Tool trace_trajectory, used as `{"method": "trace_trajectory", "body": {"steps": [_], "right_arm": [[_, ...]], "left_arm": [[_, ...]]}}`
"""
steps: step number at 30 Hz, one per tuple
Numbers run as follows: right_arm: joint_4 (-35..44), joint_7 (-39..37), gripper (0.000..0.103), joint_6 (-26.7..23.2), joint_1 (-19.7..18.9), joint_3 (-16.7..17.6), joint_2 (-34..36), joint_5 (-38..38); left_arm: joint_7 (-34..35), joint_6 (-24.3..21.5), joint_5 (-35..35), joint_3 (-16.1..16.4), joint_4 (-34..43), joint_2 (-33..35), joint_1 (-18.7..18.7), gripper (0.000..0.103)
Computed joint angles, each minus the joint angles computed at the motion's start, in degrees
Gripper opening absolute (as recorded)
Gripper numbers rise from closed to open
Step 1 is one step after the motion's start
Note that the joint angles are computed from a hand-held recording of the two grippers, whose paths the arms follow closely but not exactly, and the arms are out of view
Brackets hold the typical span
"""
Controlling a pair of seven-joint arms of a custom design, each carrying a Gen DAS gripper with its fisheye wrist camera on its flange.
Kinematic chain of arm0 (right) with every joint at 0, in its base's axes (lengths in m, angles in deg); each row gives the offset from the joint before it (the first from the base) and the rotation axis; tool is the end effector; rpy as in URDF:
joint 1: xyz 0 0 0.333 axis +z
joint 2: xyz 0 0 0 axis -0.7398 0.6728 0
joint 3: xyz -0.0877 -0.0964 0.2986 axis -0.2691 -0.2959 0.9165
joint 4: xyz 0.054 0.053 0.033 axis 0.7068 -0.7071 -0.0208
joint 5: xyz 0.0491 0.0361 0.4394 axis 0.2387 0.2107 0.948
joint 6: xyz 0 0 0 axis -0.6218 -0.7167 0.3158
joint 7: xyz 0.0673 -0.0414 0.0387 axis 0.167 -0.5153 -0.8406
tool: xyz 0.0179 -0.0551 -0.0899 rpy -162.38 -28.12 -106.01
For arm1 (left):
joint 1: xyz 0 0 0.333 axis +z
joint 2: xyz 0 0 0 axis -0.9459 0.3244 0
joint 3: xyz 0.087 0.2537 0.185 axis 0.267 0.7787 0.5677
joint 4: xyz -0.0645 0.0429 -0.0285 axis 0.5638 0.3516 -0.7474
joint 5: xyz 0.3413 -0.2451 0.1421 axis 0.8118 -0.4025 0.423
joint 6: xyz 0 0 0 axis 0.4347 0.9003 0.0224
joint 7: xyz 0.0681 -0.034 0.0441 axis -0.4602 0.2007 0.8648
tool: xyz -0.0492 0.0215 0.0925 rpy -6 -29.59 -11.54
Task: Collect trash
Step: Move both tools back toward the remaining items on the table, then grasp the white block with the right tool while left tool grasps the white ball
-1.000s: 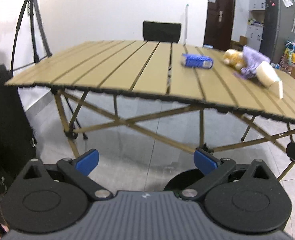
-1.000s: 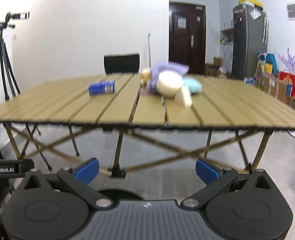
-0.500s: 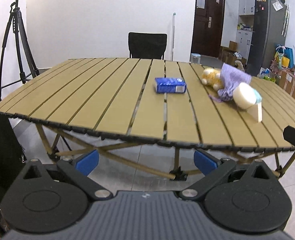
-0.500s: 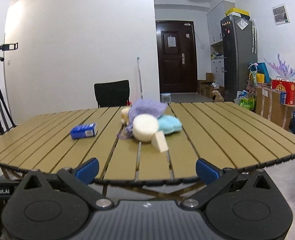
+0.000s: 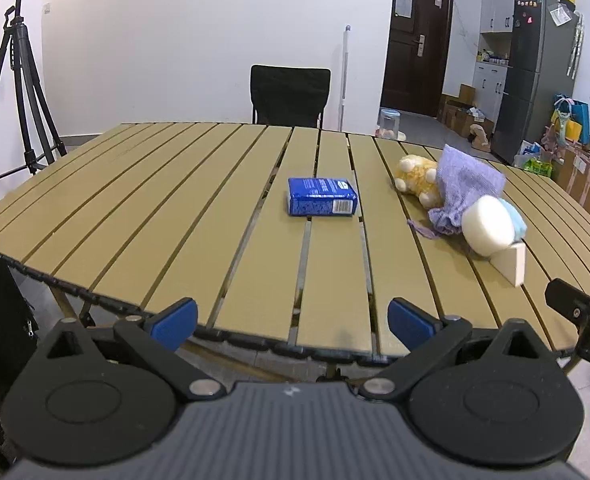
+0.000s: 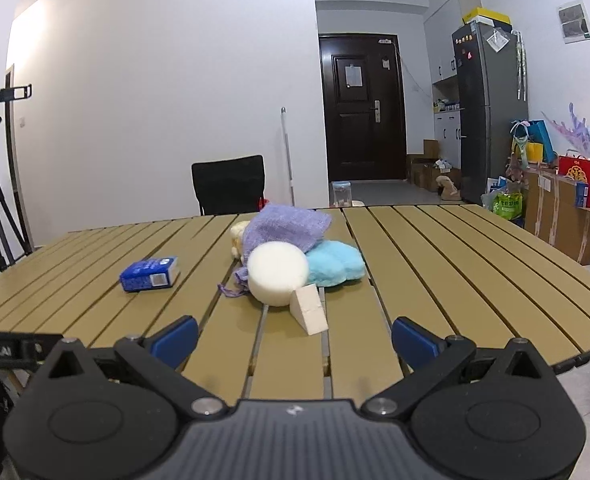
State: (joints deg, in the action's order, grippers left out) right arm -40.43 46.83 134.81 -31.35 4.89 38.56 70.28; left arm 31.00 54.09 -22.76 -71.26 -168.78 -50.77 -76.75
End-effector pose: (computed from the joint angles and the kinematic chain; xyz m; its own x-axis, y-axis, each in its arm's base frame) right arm 0.6981 0.2432 0.6895 0.2065 -0.9749 -0.0833 -0.3839 -0.0025 -0.9234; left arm 0.6716 -0.1337 0.7140 0.2851 -0.9571 0.0524 -0.5317 -0.2034 -0.8221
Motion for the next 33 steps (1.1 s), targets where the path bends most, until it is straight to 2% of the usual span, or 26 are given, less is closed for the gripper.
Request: {"method": "trace_trajectory", "body": {"steps": [4, 9, 16, 20, 25, 27, 29, 31, 33], "right_arm": [[3.31, -0.97, 0.103, -0.38, -0.52, 0.23, 2.81, 1.12], [9.0, -1.82, 0.102, -3.31, -0.46, -0.07, 7.15, 2.2], [16.52, -2.96, 0.1, -6.54, -0.04, -0.48, 12.79, 3.06], [21.2, -5.7, 0.1, -8.48, -0.84, 0.71, 16.06, 5.6], [28.06, -7.17, 0.094, -11.69, -0.87, 0.64, 20.73, 7.81], [30.45, -7.56, 0.087, -12.57, -0.66, 0.35, 22.32, 8.23], [33.24, -7.43, 0.085, -13.79, -0.31, -0.17, 24.11, 8.38], [36.84, -7.66, 0.079, -15.5, -0.27, -0.19, 26.42, 9.04], [40.36, -8.04, 0.068, -17.31, -0.33, -0.12, 28.65, 9.91]], "left_arm": [[0.08, 0.02, 0.84, 0.41, 3.01, 2.28, -0.33, 0.103], [1.26, -0.28, 0.92, 1.47, 6.82, 5.17, -1.12, 0.103], [2.85, 0.35, 0.13, 2.83, 9.26, 7.61, -1.77, 0.103], [3.83, 0.84, -0.53, 3.47, 9.81, 8.62, -1.87, 0.103], [5.24, 1.09, -2.1, 4.0, 11.37, 10.2, -1.8, 0.103], [5.63, 1.47, -2.99, 4.19, 11.87, 10.73, -1.74, 0.103], [6.12, 1.75, -3.86, 4.34, 12.18, 11.07, -1.71, 0.103], [6.65, 1.91, -4.57, 4.44, 12.48, 11.42, -1.76, 0.103], [7.52, 1.96, -5.09, 4.5, 12.98, 11.88, -1.87, 0.103]]}}
